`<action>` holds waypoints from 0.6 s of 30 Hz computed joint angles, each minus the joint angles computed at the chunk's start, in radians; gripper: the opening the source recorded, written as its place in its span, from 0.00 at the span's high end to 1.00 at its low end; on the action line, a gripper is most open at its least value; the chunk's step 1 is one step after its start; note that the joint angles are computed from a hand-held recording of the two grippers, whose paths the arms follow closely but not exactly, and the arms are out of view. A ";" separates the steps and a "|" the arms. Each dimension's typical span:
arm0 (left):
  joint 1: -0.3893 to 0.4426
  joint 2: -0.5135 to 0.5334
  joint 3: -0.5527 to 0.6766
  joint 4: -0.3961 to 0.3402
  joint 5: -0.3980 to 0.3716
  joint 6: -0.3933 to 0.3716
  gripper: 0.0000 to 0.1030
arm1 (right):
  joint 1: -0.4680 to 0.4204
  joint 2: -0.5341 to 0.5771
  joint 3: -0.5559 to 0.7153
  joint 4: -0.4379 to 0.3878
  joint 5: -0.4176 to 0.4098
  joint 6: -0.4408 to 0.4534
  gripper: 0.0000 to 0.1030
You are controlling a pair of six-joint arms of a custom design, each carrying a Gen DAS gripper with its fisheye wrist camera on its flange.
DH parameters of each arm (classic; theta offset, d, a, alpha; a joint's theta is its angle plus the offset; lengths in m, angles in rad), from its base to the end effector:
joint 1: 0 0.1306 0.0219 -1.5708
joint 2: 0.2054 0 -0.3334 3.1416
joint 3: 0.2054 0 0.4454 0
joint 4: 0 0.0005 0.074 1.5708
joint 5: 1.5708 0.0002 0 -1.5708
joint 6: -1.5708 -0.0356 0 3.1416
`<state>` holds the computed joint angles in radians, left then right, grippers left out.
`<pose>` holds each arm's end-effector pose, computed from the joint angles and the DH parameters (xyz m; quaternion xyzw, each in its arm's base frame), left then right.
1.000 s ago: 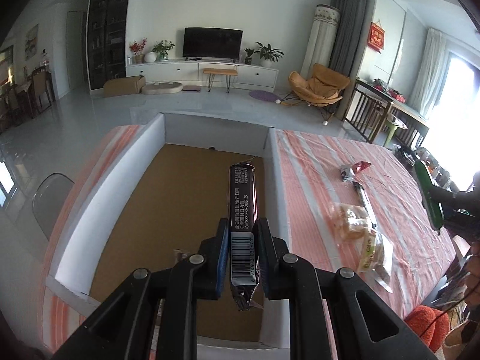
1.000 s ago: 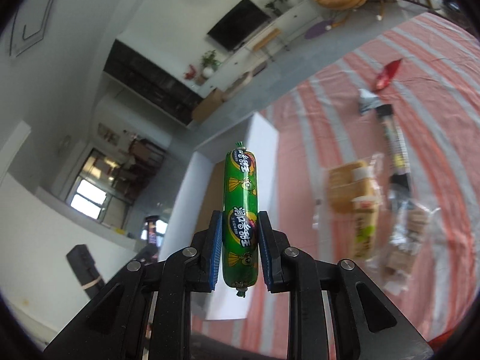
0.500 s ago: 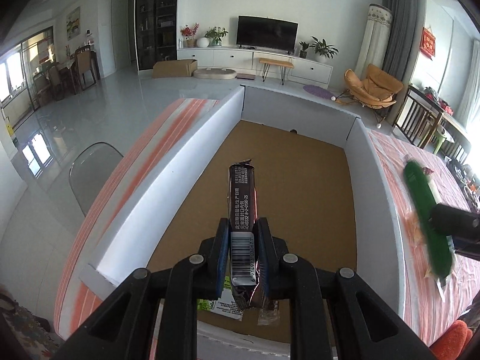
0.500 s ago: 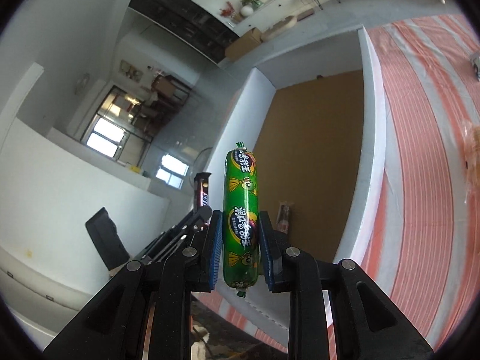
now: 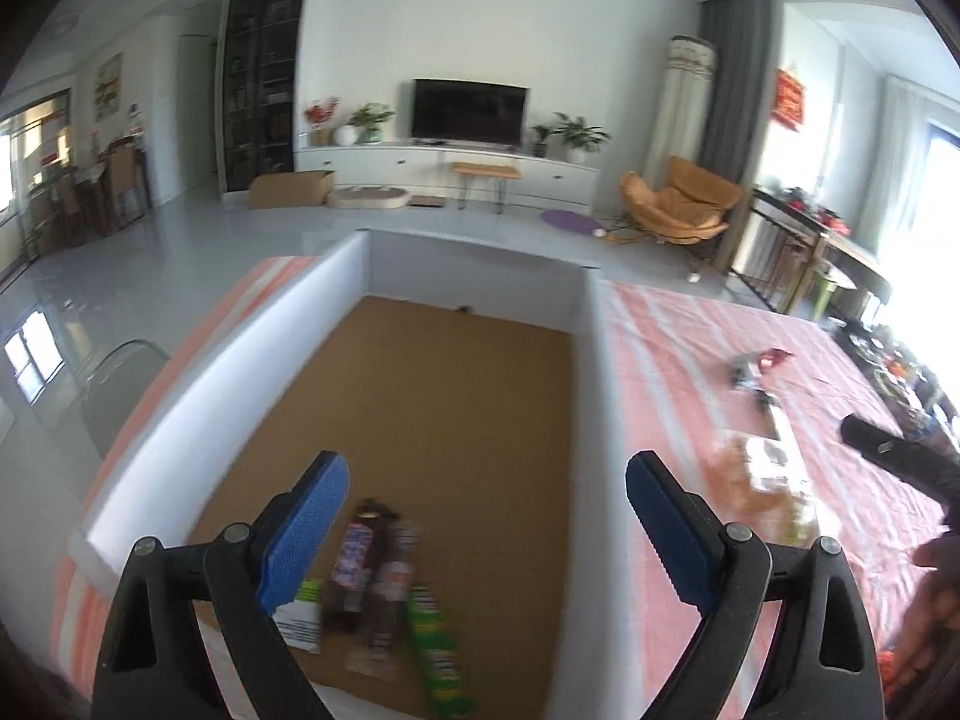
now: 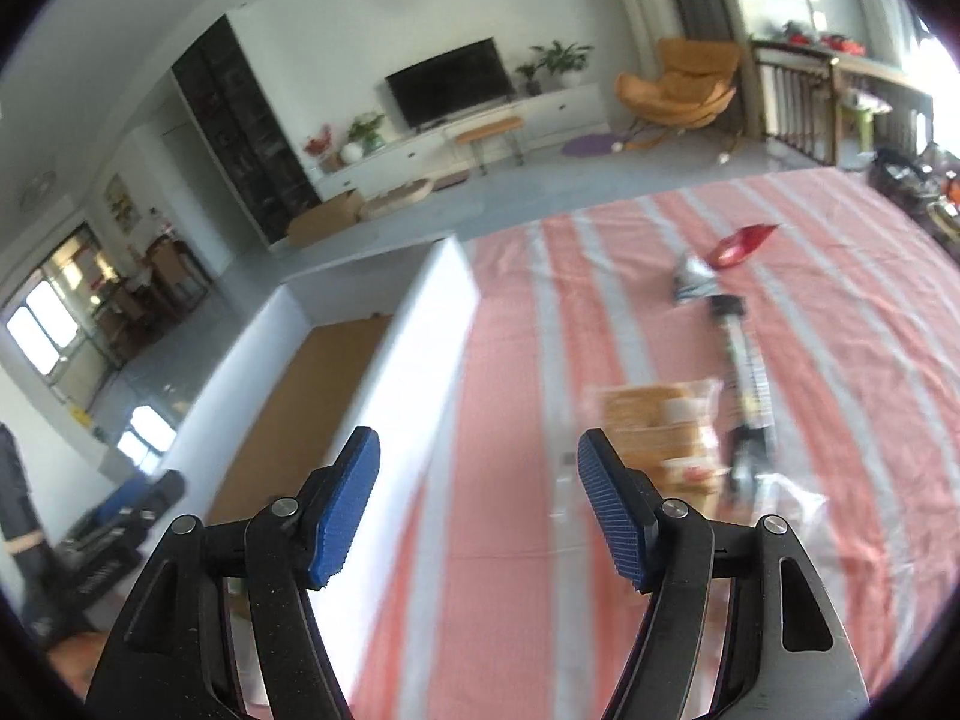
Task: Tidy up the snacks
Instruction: 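Open both tools to drop the snacks into the box and return to the bed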
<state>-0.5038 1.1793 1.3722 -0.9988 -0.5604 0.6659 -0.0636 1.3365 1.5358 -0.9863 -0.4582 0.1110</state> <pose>0.4199 -0.2104 0.4683 -0.1750 0.8803 0.0159 0.4407 0.5234 -0.0181 0.4769 -0.1080 0.8977 0.1766 0.3888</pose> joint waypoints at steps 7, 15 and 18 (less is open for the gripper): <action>-0.128 0.194 0.198 0.045 0.117 -0.094 0.06 | -0.187 0.065 -0.068 0.107 0.262 -0.051 0.29; -0.186 0.534 0.499 -0.079 0.258 -0.095 0.06 | -0.262 0.119 -0.038 0.103 0.281 -0.151 0.29; -0.196 0.619 0.548 -0.114 0.238 -0.108 0.06 | -0.261 0.112 -0.074 0.122 0.292 -0.140 0.29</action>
<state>-0.6998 1.7981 1.9204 -1.1130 -0.3227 0.5581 -0.3245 1.4480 1.4618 -0.8645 -0.1662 -0.0294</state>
